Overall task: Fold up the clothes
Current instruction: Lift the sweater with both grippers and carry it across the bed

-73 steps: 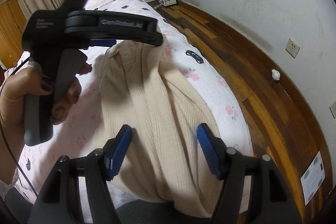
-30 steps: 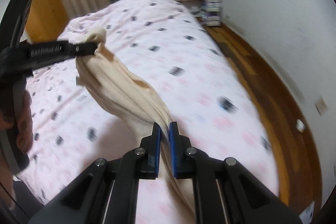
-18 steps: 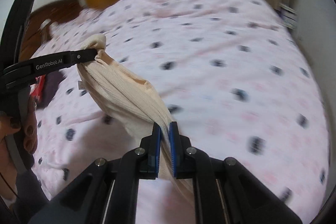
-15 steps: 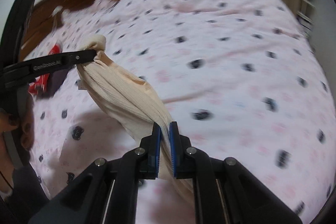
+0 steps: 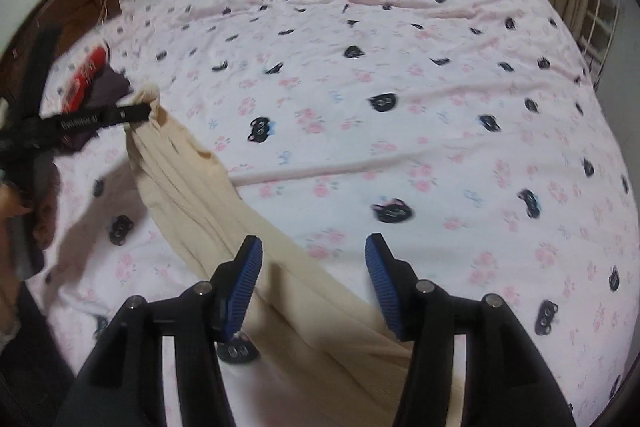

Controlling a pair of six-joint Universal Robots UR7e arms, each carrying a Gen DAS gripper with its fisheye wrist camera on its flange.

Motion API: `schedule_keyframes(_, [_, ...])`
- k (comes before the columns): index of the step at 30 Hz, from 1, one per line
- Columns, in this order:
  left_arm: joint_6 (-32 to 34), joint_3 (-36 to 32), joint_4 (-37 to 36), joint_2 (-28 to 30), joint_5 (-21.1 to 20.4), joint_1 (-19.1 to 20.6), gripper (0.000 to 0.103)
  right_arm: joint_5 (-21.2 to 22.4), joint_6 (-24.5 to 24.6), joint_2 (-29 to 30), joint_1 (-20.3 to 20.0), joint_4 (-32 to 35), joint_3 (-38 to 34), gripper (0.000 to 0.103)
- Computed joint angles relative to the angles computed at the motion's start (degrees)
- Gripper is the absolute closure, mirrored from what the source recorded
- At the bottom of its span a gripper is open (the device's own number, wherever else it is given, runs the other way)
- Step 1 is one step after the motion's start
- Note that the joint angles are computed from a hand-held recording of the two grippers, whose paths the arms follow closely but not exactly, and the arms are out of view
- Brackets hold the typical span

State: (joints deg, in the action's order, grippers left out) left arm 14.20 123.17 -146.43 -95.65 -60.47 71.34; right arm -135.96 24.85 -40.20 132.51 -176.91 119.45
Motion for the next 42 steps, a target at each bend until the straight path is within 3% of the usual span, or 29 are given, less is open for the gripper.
schedule_keyframes(5, [0.7, -0.5, -0.1, 0.5, -0.2, 0.3, 0.073, 1.4, 2.3, -12.3, -1.8, 2.2, 8.9, 0.048])
schedule_keyframes(7, [1.0, -0.4, 0.1, 0.7, -0.1, 0.4, 0.073, 4.3, 1.5, -16.7, -2.6, 2.8, 12.1, 0.048])
schedule_keyframes(13, [0.9, -0.2, -0.2, 0.7, 0.1, 0.6, 0.074, 9.7, -1.1, -20.9, -3.1, 8.1, 15.3, 0.049])
schedule_keyframes(19, [-0.6, -1.1, 1.1, 0.2, -1.3, 1.4, 0.08, 10.5, -2.6, -18.9, -2.9, 10.6, 15.2, 0.052])
schedule_keyframes(23, [-0.7, -1.3, 1.8, -0.7, -2.3, 1.6, 0.081, 10.0, -6.6, -15.8, -3.4, 5.2, 14.8, 0.078])
schedule_keyframes(29, [-0.8, -1.8, 2.5, -1.9, -3.6, 1.7, 0.081, 9.4, -12.9, -8.5, -3.3, 5.9, 9.0, 0.081])
schedule_keyframes(42, [-1.0, -2.5, 3.5, -3.8, -6.5, 1.8, 0.081, 4.6, -15.0, -4.0, -3.0, 8.2, 5.5, 0.086])
